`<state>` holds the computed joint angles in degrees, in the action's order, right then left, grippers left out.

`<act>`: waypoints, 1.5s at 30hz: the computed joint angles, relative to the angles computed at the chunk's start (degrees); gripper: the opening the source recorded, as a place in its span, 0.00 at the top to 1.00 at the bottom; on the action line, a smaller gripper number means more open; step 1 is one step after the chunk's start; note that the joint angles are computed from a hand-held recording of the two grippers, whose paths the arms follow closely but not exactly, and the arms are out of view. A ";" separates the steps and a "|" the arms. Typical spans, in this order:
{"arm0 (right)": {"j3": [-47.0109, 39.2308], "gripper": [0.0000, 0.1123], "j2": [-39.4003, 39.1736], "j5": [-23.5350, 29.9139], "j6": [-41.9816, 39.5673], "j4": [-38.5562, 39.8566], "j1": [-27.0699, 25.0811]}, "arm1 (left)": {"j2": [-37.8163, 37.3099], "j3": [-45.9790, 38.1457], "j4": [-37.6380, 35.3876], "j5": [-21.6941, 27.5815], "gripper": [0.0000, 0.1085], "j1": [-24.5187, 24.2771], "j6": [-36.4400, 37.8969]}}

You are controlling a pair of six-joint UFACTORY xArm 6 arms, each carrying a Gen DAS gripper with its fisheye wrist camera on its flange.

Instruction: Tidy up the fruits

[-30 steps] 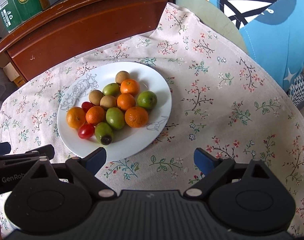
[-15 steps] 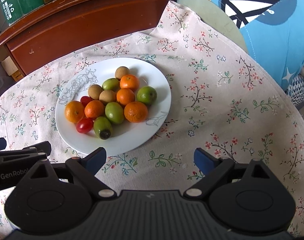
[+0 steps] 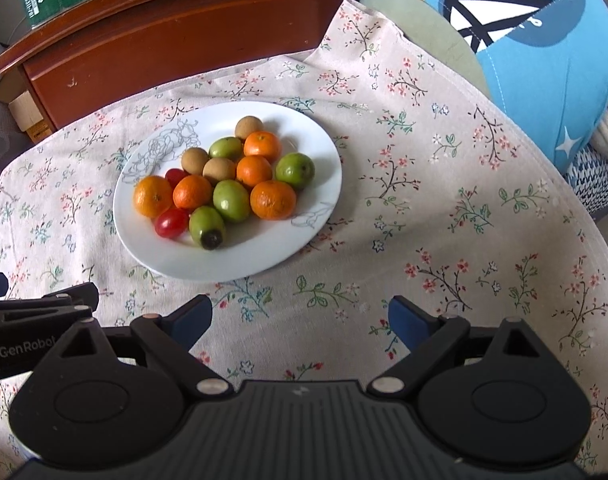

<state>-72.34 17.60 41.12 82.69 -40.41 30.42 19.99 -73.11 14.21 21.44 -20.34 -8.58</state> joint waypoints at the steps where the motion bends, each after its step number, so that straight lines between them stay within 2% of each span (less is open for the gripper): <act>1: 0.16 0.16 -0.10 0.06 0.26 -0.19 0.19 | -0.36 0.56 0.07 -0.19 0.15 0.08 -0.27; 15: 2.21 0.16 -0.77 0.21 2.31 -0.27 3.25 | -5.55 8.98 2.01 -1.74 0.15 1.47 -3.24; 21: 3.98 0.15 -1.59 -0.66 4.80 -0.46 4.57 | -8.00 12.65 -2.69 -2.72 0.15 2.22 0.28; 26: 6.65 0.13 -2.25 -2.18 9.14 -2.53 5.76 | -9.76 15.01 -3.73 -3.26 0.15 2.86 0.77; 30: 8.82 0.12 -2.12 -5.63 14.38 -7.21 5.84 | -10.86 16.22 -6.03 -3.80 0.15 3.38 1.98; 35: 7.92 0.11 -0.35 -5.85 20.97 -17.47 6.13 | -11.53 16.80 -8.00 -4.17 0.15 3.86 3.33; 38: 6.61 0.09 1.17 -4.58 24.57 -22.35 6.58 | -11.61 16.80 -8.68 -4.29 0.15 4.20 3.76; 42: 3.51 0.09 4.00 -1.71 23.33 -25.07 7.60 | -11.48 16.63 -9.59 -4.20 0.15 4.54 4.20; 45: 2.50 0.09 5.34 -1.61 26.04 -29.38 7.83 | -11.32 16.43 -9.34 -4.05 0.15 4.78 3.63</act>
